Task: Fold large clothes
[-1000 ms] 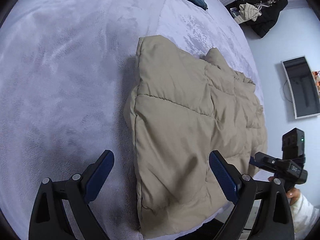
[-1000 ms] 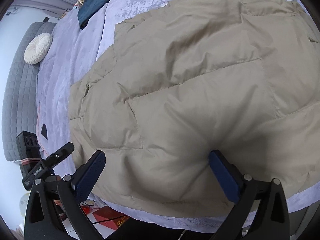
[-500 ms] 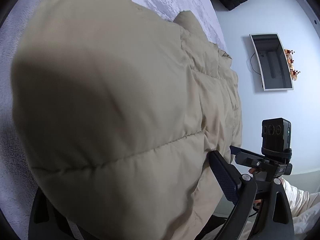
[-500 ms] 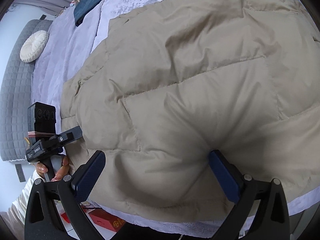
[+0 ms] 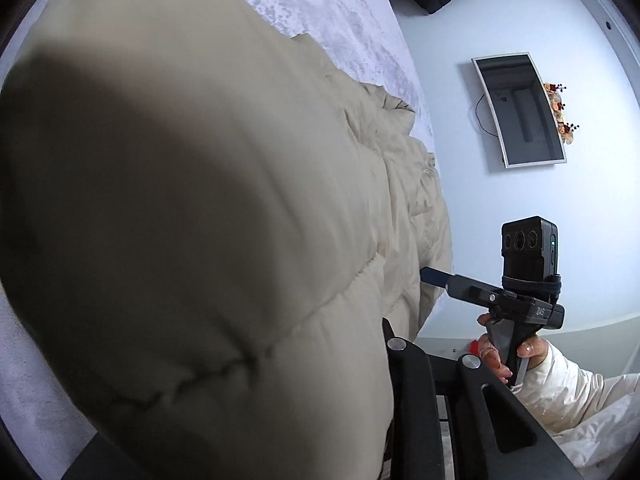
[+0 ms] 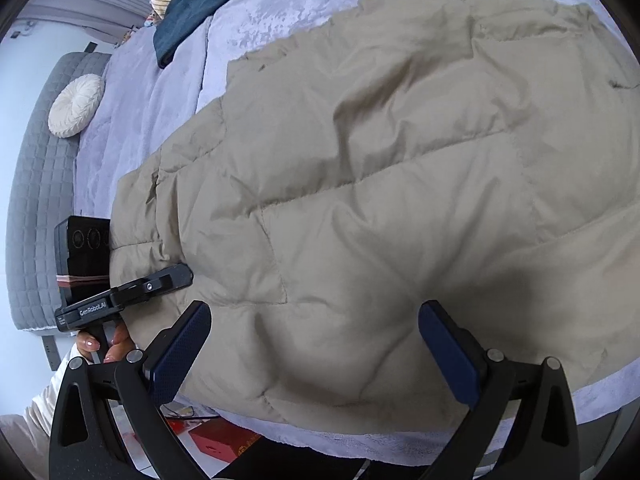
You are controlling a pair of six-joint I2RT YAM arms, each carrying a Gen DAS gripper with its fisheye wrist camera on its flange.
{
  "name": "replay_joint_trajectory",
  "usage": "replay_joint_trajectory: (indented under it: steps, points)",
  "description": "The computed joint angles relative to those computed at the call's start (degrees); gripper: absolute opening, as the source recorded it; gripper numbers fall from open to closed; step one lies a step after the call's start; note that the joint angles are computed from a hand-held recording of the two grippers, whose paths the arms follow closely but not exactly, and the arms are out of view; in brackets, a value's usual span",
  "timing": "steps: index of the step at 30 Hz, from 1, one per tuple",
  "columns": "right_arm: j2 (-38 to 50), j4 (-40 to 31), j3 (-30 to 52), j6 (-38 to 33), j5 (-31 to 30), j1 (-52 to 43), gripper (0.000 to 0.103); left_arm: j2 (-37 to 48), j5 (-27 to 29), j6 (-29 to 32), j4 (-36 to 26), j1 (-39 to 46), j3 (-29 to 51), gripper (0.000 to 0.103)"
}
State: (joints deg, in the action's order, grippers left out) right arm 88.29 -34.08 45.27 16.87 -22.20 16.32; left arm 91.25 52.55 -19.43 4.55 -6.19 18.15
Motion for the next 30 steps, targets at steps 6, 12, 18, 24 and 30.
replay_joint_trajectory:
  steps: [6, 12, 18, 24, 30]
  points:
    - [-0.41, 3.40, 0.00, -3.09, 2.88, -7.31, 0.019, -19.09, -6.19, -7.97, -14.01, -5.79, 1.72, 0.029]
    - [10.54, 10.54, 4.55, -9.44, -2.27, -10.84, 0.013, -29.73, -20.89, -21.18, -27.67, -19.79, 10.84, 0.029]
    - [22.68, 12.66, 11.08, -11.95, -7.09, -10.79, 0.009, -19.39, -34.50, -31.60, -35.13, -35.58, 29.11, 0.029]
    - [29.00, 8.40, 15.90, -14.58, -14.32, -14.78, 0.003, -1.63, -39.28, -33.02, -44.89, -42.41, 51.87, 0.030]
    - [25.26, -3.48, 18.65, -24.06, -19.50, -24.50, 0.007, 8.43, -36.86, -32.97, -48.67, -44.62, 66.49, 0.068]
